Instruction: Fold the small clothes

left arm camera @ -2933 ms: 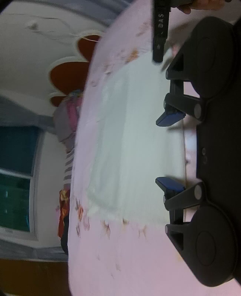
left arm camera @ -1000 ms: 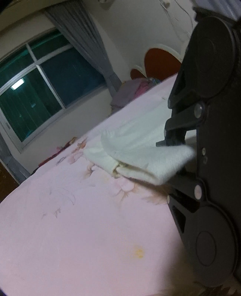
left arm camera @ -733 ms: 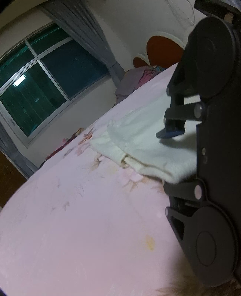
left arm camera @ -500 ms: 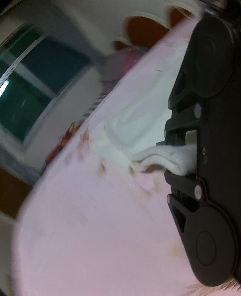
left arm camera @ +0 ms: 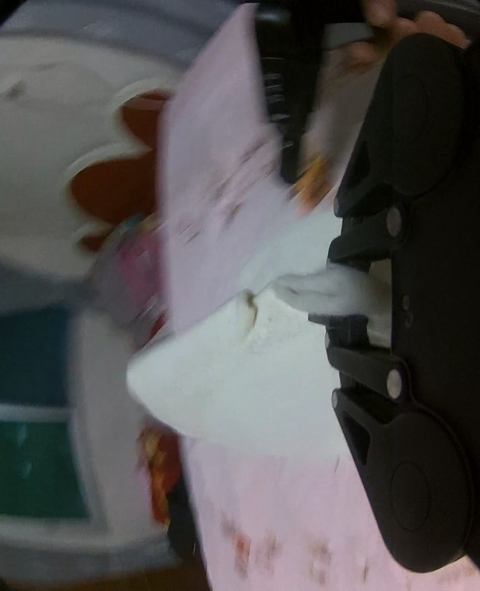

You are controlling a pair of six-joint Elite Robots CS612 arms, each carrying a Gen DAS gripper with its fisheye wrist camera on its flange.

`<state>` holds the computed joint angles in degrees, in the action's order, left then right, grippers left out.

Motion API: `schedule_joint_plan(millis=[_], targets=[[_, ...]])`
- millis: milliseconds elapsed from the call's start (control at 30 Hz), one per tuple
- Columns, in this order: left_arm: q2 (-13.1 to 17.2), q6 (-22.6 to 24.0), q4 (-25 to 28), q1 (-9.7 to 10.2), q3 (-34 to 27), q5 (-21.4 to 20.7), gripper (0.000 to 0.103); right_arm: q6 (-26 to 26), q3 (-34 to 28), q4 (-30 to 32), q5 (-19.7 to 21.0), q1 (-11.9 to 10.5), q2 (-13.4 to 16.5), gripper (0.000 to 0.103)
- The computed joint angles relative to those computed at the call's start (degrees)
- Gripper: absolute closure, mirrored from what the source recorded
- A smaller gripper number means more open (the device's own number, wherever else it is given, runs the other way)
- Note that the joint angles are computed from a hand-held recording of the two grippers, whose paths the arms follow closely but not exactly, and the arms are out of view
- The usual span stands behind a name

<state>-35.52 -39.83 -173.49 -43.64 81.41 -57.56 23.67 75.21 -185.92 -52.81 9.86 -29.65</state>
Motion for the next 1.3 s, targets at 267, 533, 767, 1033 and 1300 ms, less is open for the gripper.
schedule_joint_plan(millis=[267, 533, 767, 1033, 1300], targets=[[-2.46, -10.52, -6.74, 0.75, 5.61, -0.56, 0.057, -3.45, -0.42, 2.44, 8.51, -2.27, 0.18, 0.039], [-3.68, -21.98, -4.59, 3.66, 10.53, -0.59, 0.078, -10.45, -6.2, 14.75, 13.26, 0.42, 2.43, 0.047], [-2.81, -20.92, -7.05, 4.46, 11.35, -4.09, 0.076, -12.14, -9.03, 22.22, 14.22, 1.36, 3.66, 0.047], [-2.32, -20.1, -16.25, 5.55, 13.44, -9.13, 0.076, -13.43, -11.47, 25.37, 11.79, 2.36, 4.29, 0.047], [-2.0, -13.11, -20.45, 4.67, 12.5, -3.2, 0.078, -20.76, -10.86, 26.08, 7.33, 3.55, 2.82, 0.089]])
